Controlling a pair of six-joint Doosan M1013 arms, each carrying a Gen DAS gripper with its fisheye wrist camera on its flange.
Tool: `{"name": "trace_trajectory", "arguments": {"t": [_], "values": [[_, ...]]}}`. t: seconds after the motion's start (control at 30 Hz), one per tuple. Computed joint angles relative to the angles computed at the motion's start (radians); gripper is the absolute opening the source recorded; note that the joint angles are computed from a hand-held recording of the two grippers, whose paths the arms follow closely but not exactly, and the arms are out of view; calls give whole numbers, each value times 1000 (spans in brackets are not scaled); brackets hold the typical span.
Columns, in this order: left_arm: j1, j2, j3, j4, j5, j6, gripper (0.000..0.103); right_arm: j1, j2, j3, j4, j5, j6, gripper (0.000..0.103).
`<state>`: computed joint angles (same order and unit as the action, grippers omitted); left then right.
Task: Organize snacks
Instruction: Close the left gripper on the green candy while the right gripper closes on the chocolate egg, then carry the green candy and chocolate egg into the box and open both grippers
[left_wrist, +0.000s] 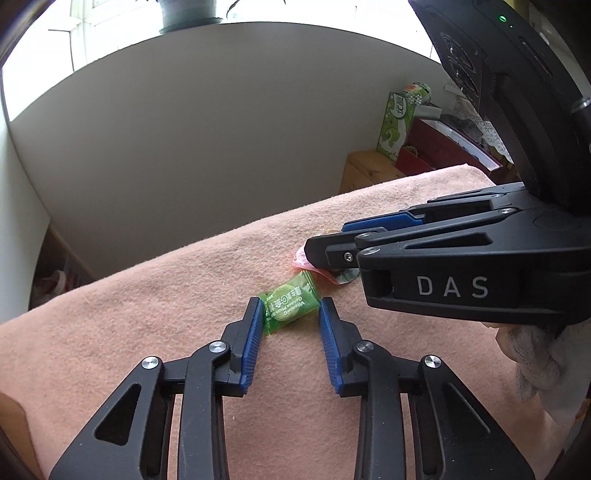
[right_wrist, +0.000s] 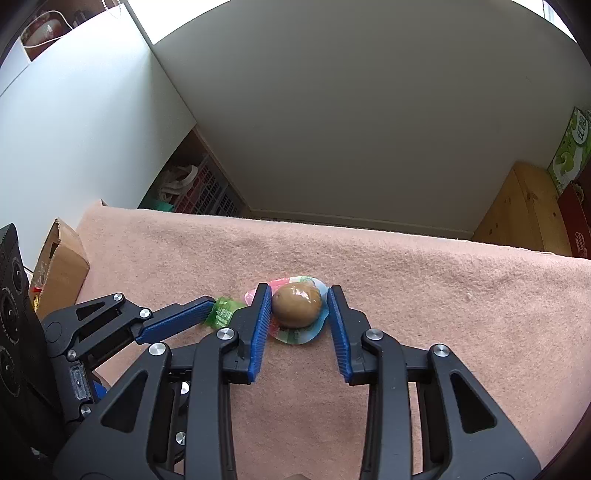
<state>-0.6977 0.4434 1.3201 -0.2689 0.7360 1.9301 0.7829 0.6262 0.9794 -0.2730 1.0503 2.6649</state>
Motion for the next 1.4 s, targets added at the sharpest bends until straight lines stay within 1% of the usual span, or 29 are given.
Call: {"name": "trace_trajectory", "arguments": {"t": [0.23, 0.27, 0.47, 0.5, 0.57, 0.63, 0.7, 0.9, 0.97, 1.13, 1.27, 1.4], "values": [[8, -8, 8, -21, 4, 1, 27, 1, -30, 48, -16, -38, 32, 32], [11, -13, 14, -26, 3, 4, 25, 1, -34, 51, -20, -39, 33, 32], [18, -24, 25, -42, 11, 13, 24, 6, -44, 65, -29, -44, 46, 32], [18, -25, 28, -40, 9, 11, 22, 7, -43, 64, -30, -43, 47, 32], [21, -32, 36, -48, -1, 15, 14, 8, -45, 65, -31, -46, 48, 32], [26, -34, 35, -70, 1, 24, 13, 10, -44, 62, -34, -43, 48, 32], [28, -36, 36, -64, -2, 15, 9, 10, -43, 59, -37, -43, 48, 32], [39, -39, 37, -73, -3, -3, 5, 11, -53, 68, -35, -54, 40, 31], [47, -44, 43, -65, -8, -16, 5, 12, -55, 69, -36, -58, 41, 31], [59, -40, 36, -95, 6, -11, 5, 16, -55, 63, -44, -55, 37, 30], [56, -32, 29, -94, 16, -18, 5, 19, -55, 62, -47, -56, 41, 30], [57, -33, 29, -115, 10, -16, 4, 20, -60, 67, -49, -60, 42, 30]]}}
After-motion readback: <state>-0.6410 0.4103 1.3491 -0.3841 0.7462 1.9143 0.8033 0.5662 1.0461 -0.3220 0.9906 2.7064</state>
